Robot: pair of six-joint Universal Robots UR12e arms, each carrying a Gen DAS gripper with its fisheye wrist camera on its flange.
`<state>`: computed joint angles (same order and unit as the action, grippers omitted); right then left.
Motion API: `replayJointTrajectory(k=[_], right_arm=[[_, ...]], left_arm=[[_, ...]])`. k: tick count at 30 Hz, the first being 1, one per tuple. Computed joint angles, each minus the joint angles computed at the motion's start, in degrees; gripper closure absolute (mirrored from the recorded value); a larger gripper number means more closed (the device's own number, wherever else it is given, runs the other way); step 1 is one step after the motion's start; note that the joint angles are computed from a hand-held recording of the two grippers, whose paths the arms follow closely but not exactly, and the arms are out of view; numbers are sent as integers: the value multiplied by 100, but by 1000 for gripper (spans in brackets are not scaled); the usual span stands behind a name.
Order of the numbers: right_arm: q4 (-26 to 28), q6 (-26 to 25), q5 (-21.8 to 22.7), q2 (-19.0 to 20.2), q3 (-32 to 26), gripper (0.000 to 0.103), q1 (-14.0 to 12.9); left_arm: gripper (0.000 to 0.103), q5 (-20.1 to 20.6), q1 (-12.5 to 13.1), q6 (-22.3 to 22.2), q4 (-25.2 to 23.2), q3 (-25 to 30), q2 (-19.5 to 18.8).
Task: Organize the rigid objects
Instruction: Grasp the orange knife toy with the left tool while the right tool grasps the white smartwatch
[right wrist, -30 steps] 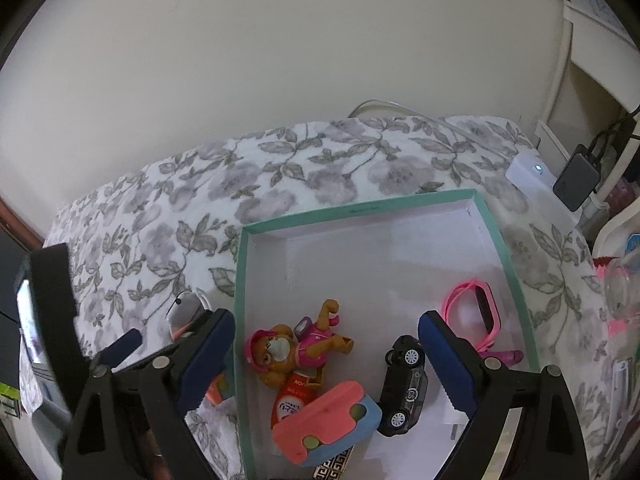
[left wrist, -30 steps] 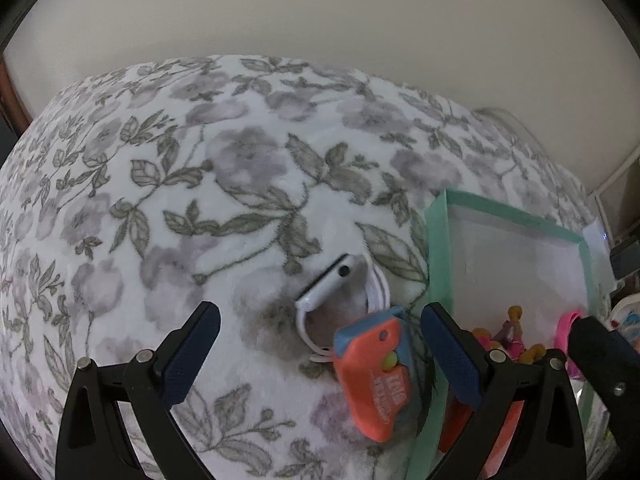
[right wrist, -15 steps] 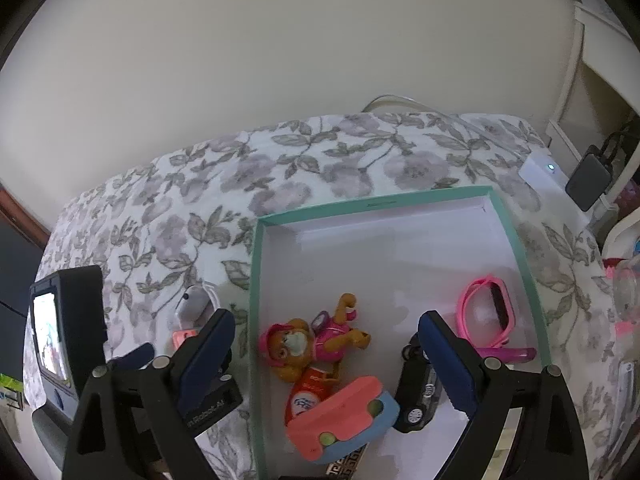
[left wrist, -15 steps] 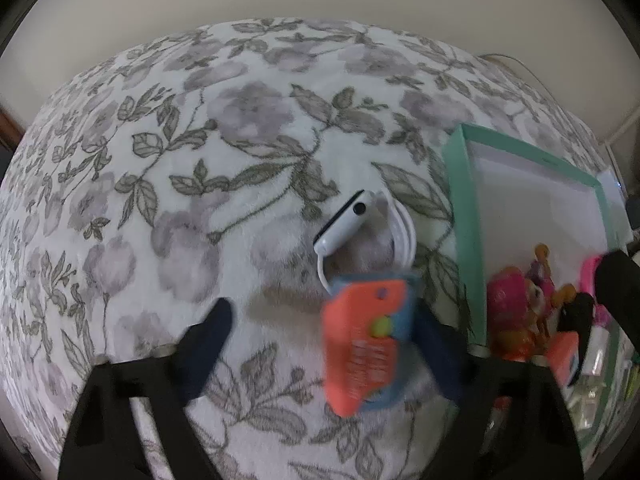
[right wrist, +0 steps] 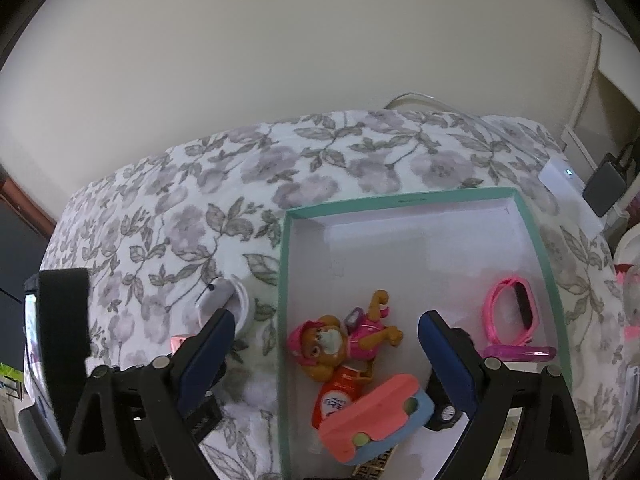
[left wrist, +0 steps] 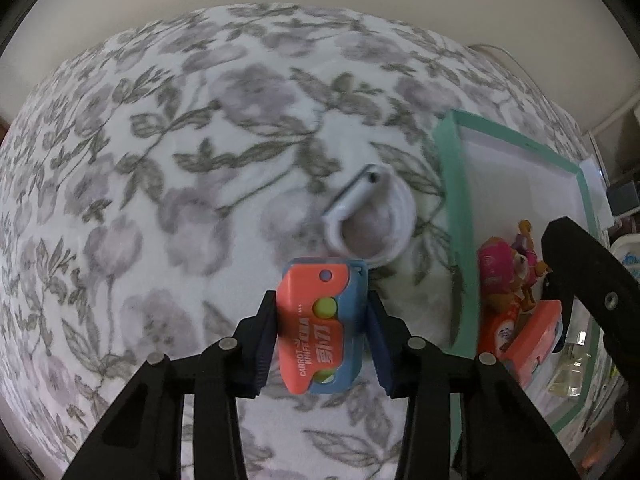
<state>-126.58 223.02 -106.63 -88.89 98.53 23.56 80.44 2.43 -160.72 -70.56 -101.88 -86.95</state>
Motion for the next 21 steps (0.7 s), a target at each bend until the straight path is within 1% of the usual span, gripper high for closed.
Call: replayJointTrajectory(k=[3,6,11,12,13,15,18,21], right_arm=[[12,-21,-32,68,-62,8,43],[-78,-95,-29,140,-114,8,88],[-153,-438,-13,353,-299,8,202],[-179,-527,0,409,-344,11,225],[-209,-582,23,448,-370,14,237],[-291,-701,180,552,-441,17,245],[-335,-802,347,675,-521,17,245],[-312,-860,497,776,-588,21,242]], left_arm=[[59,1,198,-117,-21,40,-23],[59,0,389,-359,-33,80,-61],[59,-14,677,-637,4,123,-116],[59,-12,725,-668,15,129,-122],[59,19,766,-709,43,134,-130],[60,55,833,-743,73,127,-112],[59,23,936,-815,91,139,-118],[59,1,944,-925,120,127,-128]])
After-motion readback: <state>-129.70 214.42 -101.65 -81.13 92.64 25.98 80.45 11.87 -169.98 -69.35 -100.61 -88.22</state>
